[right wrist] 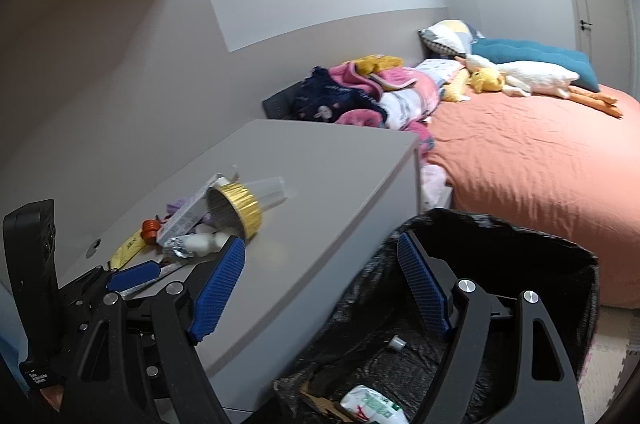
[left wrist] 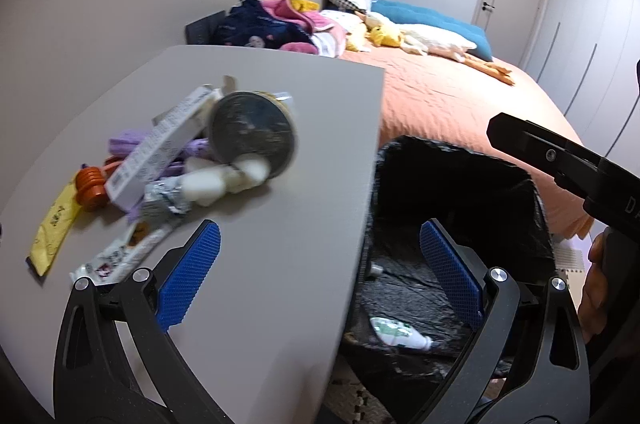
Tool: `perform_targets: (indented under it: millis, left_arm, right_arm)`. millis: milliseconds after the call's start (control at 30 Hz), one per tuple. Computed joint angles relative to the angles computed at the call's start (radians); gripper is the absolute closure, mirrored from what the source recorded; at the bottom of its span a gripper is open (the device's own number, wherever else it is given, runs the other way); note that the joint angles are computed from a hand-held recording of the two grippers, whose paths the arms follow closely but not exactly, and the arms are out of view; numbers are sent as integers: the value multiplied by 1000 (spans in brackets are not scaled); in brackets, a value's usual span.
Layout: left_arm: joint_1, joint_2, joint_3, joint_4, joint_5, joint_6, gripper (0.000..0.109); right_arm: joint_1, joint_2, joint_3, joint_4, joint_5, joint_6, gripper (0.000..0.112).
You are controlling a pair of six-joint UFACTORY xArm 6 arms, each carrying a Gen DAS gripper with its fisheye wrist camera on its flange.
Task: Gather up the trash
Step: 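Move both tools back over the table toward the tube and foil cup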
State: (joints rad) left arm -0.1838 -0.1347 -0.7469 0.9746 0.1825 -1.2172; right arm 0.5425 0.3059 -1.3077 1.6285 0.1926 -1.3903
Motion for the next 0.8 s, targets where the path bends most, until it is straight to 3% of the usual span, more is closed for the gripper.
perform_targets:
  millis: [800]
  left_arm:
    - [205, -93, 135, -49, 9, 106, 12]
  right_arm:
    - [97, 194, -206, -310, 60, 278, 33]
